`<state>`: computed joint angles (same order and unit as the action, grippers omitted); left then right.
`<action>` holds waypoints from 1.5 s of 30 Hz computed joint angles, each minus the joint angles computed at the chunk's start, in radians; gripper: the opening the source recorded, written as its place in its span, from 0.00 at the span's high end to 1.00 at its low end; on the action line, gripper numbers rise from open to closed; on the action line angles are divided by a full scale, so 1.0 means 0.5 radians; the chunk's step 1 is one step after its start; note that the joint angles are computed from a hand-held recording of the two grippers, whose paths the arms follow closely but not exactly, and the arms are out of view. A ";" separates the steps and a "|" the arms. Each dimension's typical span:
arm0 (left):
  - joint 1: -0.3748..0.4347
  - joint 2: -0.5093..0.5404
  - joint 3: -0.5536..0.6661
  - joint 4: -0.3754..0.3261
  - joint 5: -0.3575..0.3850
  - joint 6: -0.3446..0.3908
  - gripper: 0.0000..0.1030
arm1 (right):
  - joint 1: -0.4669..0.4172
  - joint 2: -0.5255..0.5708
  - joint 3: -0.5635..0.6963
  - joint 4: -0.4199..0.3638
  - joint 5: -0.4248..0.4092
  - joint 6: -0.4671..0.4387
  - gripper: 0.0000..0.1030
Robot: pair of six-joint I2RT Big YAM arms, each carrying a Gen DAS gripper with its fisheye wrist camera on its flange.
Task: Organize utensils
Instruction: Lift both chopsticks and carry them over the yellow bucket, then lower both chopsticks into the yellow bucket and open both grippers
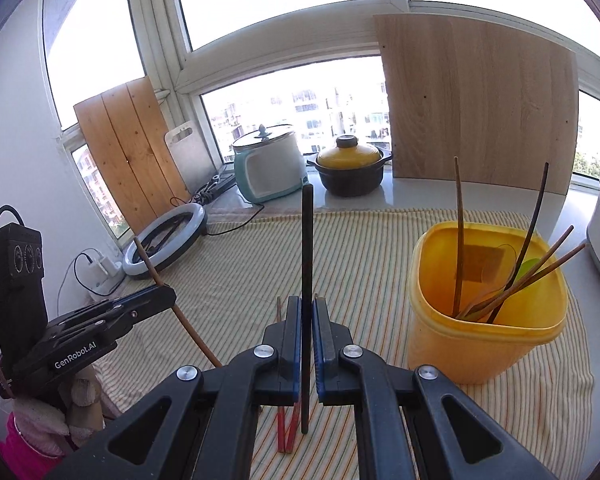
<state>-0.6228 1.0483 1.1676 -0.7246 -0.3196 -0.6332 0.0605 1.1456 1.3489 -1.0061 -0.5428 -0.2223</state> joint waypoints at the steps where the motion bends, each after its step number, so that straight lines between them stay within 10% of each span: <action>1: -0.002 -0.001 0.003 0.004 0.006 0.002 0.97 | -0.008 -0.011 -0.001 0.007 0.001 0.000 0.97; 45: -0.113 0.354 0.609 0.202 -0.016 0.304 0.97 | -0.711 0.028 0.349 0.448 -0.428 0.504 0.97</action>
